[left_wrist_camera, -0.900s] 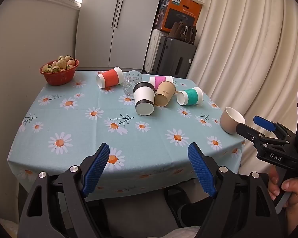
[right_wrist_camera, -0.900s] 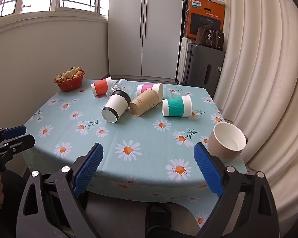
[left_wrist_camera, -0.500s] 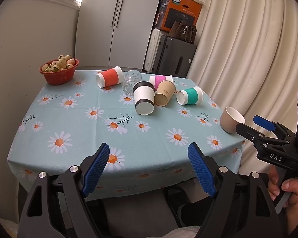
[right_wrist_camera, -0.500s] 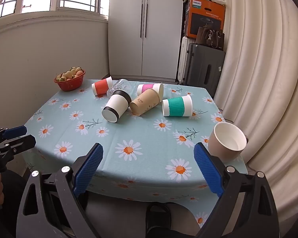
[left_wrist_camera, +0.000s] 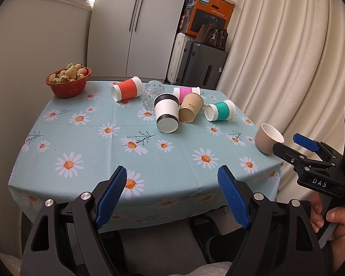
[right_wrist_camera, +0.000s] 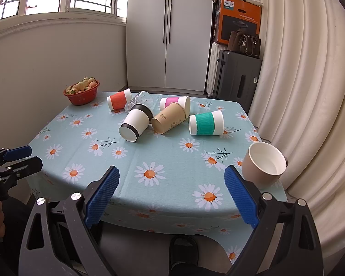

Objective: Flip cup upright

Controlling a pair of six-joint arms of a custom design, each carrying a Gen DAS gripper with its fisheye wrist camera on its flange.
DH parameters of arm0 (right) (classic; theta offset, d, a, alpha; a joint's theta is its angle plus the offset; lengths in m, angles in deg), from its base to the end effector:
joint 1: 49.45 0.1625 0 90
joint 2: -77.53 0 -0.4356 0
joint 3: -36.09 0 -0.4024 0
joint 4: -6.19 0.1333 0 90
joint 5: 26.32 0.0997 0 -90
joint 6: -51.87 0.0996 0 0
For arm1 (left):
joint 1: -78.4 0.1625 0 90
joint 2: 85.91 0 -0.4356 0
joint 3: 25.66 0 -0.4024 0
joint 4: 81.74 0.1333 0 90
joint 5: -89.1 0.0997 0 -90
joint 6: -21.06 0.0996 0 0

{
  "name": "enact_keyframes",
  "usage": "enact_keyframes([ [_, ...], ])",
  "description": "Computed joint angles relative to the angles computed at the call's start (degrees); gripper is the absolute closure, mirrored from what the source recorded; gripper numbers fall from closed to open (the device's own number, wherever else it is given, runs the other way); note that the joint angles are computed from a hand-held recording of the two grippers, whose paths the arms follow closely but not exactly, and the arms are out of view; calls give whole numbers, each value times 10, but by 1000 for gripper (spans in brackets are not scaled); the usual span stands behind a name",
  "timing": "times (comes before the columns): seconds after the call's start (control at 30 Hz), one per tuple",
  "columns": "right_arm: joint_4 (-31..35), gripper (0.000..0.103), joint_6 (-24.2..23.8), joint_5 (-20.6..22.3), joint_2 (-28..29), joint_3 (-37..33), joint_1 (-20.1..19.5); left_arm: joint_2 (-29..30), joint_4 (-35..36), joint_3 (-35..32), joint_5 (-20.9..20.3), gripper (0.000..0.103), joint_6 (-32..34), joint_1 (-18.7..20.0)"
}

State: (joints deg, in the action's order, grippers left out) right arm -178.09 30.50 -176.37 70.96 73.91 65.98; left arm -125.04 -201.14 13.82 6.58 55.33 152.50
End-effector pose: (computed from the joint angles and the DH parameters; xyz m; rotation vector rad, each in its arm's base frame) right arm 0.4144 -0.7622 0.0699 0.1337 -1.9670 1.1768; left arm -0.0992 -0.8820 0.3970 1.1653 2.6032 -0.6996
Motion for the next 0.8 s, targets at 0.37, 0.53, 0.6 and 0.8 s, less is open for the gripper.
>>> enact_keyframes([
  [0.37, 5, 11, 3, 0, 1, -2, 0, -3, -7, 11, -2, 23, 2, 2],
  [0.53, 4, 11, 3, 0, 0, 0, 0, -5, -7, 13, -1, 23, 1, 2],
  [0.6, 4, 11, 3, 0, 0, 0, 0, -4, -6, 12, 0, 23, 1, 1],
  [0.8, 3, 11, 2, 1, -1, 1, 0, -6, -8, 15, 0, 23, -1, 1],
])
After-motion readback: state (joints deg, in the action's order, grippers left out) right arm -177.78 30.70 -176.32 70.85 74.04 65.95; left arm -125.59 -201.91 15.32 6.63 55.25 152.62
